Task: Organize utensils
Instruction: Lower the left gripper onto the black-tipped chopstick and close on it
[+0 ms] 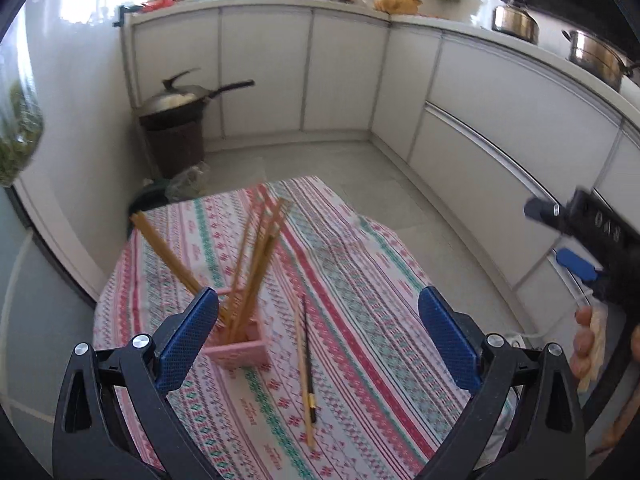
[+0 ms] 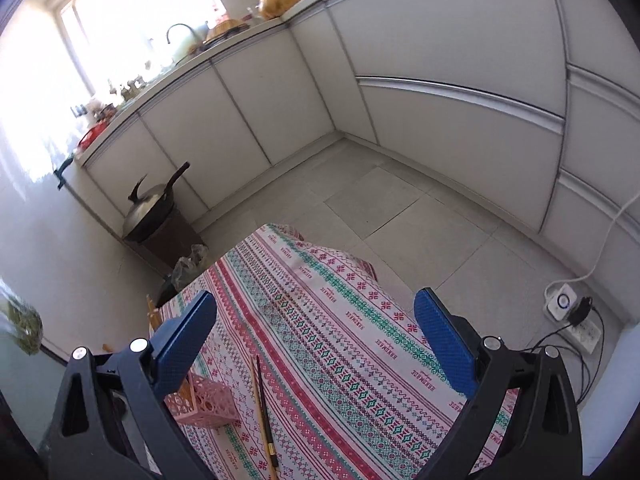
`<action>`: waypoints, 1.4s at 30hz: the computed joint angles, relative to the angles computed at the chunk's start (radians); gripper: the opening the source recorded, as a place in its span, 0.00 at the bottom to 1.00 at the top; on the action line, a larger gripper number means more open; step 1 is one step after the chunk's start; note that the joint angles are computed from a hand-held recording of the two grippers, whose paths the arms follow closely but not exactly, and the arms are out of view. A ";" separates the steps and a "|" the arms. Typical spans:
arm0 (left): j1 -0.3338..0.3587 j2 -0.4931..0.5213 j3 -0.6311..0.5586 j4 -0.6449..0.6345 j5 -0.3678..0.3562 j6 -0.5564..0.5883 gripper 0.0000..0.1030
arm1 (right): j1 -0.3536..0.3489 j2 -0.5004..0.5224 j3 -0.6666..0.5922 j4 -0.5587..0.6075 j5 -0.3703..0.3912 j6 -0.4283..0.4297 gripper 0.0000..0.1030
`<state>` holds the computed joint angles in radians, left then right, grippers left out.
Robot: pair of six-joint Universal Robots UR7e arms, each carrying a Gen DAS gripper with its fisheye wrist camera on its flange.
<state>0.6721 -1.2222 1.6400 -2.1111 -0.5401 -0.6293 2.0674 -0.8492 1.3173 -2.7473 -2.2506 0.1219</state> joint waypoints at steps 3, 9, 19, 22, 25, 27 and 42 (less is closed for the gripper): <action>0.032 0.058 -0.031 0.007 -0.142 0.028 0.93 | -0.023 -0.035 0.015 -0.022 0.007 0.051 0.93; 0.091 0.223 -0.134 0.131 -0.192 0.029 0.93 | -0.077 -0.093 0.025 0.028 0.070 0.163 0.93; 0.181 0.419 -0.277 0.132 0.028 -0.095 0.93 | -0.135 -0.137 0.024 0.142 0.157 0.195 0.93; 0.208 0.443 -0.317 0.156 0.039 -0.126 0.93 | -0.143 -0.135 0.020 0.161 0.152 0.198 0.93; 0.241 0.466 -0.374 0.223 0.027 -0.155 0.91 | -0.148 -0.127 0.009 0.187 0.153 0.204 0.93; 0.259 0.479 -0.407 0.263 0.014 -0.171 0.88 | -0.147 -0.118 -0.001 0.205 0.155 0.204 0.93; 0.292 0.460 -0.397 0.369 0.025 -0.268 0.81 | -0.141 -0.081 -0.036 0.272 0.157 0.165 0.93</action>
